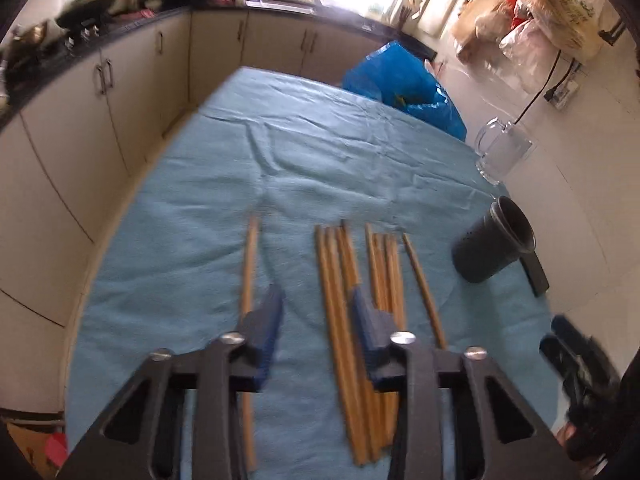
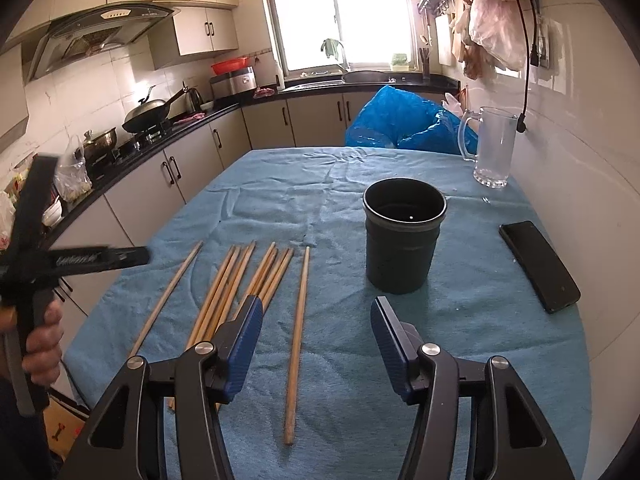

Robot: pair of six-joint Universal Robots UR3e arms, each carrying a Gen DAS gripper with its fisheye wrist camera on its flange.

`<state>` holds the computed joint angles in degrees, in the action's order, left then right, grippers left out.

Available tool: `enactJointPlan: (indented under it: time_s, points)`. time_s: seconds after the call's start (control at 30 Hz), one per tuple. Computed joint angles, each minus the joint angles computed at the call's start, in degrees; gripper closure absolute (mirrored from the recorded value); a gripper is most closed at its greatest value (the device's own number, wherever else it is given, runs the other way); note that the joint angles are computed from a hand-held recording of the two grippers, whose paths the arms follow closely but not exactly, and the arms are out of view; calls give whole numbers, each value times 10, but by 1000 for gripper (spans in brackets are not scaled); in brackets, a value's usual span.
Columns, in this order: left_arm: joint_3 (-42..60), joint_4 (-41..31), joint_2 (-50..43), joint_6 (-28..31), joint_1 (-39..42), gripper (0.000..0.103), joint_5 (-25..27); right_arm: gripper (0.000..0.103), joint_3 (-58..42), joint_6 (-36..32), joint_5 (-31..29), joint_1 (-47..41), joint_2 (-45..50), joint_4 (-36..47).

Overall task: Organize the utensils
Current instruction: 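Close the left tool on one wooden chopstick while the right tool grasps another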

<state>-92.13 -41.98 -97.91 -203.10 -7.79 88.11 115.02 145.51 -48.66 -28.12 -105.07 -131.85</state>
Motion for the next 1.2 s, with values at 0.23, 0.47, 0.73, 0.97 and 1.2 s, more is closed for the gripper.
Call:
enactJointPlan:
  time_s: [0.23,0.47,0.73,0.97,1.2]
  points:
    - [212,-117,-159,1,14,98,-101,42,-5,-7,7,-22,-1,19]
    - [386,-211,-294,7,8,98,-90,42,-14,-12,6,-35,8,29]
    - [511,-286,-383,12,2,98,-60,42,-60,7,-29,21,66,23]
    - [534,-304,-398,25,2,97,-58,42,-132,36,-60,85,144,41]
    - [513,-283,-390,31,-7,96,-36,42,-163,57,-87,122,176,44]
